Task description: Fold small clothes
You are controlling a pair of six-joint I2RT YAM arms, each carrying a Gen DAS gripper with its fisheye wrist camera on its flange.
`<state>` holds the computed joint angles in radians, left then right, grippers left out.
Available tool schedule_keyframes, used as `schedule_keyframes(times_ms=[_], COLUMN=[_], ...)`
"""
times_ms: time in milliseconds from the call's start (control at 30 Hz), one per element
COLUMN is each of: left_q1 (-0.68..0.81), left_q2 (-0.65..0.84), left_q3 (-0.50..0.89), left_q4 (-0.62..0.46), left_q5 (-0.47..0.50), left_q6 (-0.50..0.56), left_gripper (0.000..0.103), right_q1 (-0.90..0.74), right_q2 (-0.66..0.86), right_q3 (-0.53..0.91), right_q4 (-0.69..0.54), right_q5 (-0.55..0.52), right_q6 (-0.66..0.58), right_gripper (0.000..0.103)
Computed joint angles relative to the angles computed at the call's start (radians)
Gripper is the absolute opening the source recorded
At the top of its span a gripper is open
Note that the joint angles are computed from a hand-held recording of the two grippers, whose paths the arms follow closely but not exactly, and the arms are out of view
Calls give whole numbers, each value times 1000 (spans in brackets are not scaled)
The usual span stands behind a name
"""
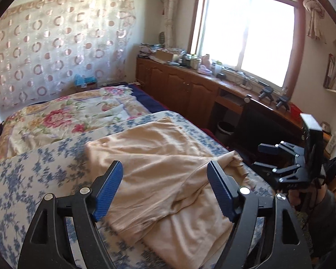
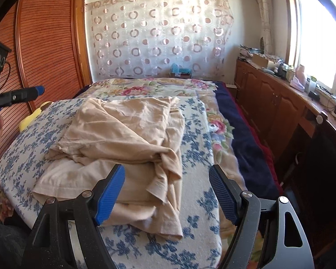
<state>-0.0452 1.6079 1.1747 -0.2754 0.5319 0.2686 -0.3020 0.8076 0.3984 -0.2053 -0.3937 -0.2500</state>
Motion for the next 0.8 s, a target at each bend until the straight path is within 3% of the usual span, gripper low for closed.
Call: schedule_keyframes(times_ms=[233, 467, 633, 800], left_q1=[147, 269, 319, 344], left_q2=[-26, -36, -23, -2], left_q3=[-85, -131, -140, -147], left_q4=[39, 71, 92, 103], left_q5=[-8, 19, 29, 42], left_q6=[19, 34, 48, 61], left_gripper=[78, 78, 78, 78], right_q1=[267, 524, 655, 695], right_q2=[177, 444, 638, 773], right_q3=[78, 206, 325, 458], right_q4=[114, 201, 206, 137], right_q5=[130, 190, 223, 212], right_q6=[46, 66, 55, 10], right_gripper=[79, 79, 79, 79])
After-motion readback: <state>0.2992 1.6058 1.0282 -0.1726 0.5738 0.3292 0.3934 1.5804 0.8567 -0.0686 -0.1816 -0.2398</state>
